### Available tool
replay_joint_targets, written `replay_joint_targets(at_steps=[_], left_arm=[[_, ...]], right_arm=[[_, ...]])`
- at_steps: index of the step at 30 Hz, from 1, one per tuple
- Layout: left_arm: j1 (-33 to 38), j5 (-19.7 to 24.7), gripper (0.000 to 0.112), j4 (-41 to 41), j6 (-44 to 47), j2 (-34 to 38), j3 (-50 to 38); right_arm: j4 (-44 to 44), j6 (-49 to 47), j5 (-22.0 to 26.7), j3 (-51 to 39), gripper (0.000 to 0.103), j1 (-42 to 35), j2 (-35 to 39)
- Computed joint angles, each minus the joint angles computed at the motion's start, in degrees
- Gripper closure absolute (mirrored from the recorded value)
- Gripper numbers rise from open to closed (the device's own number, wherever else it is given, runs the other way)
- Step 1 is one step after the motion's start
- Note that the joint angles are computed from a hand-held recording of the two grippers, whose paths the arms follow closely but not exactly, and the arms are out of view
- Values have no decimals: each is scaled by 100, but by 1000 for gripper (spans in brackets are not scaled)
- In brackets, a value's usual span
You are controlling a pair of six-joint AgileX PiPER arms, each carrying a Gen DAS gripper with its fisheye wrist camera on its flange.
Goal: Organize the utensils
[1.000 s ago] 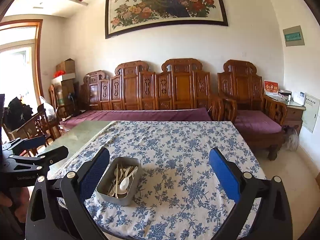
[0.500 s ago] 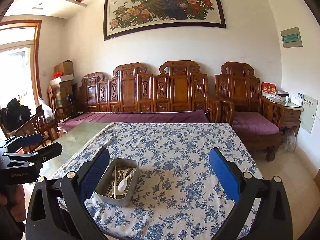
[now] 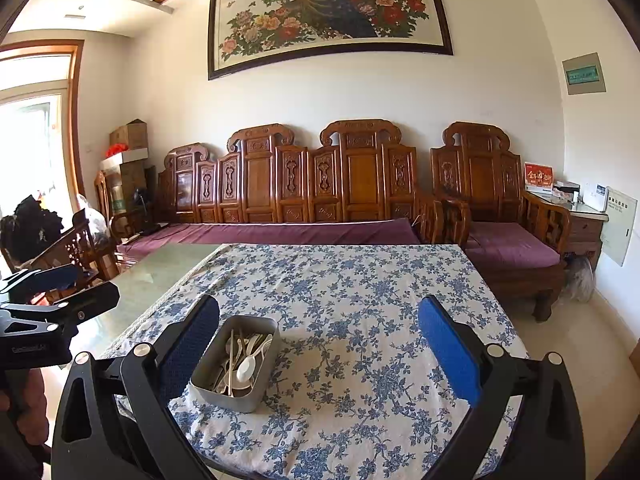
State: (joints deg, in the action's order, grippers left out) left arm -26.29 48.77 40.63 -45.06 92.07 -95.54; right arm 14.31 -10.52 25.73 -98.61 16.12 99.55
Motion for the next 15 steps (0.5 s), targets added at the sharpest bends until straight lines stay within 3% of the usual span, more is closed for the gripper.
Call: replay_joint_targets(at_steps=[15], left_arm=[[-32, 30, 17, 70, -79, 3, 15]], right_arm=[[-27, 45, -22, 31, 3, 47, 9]])
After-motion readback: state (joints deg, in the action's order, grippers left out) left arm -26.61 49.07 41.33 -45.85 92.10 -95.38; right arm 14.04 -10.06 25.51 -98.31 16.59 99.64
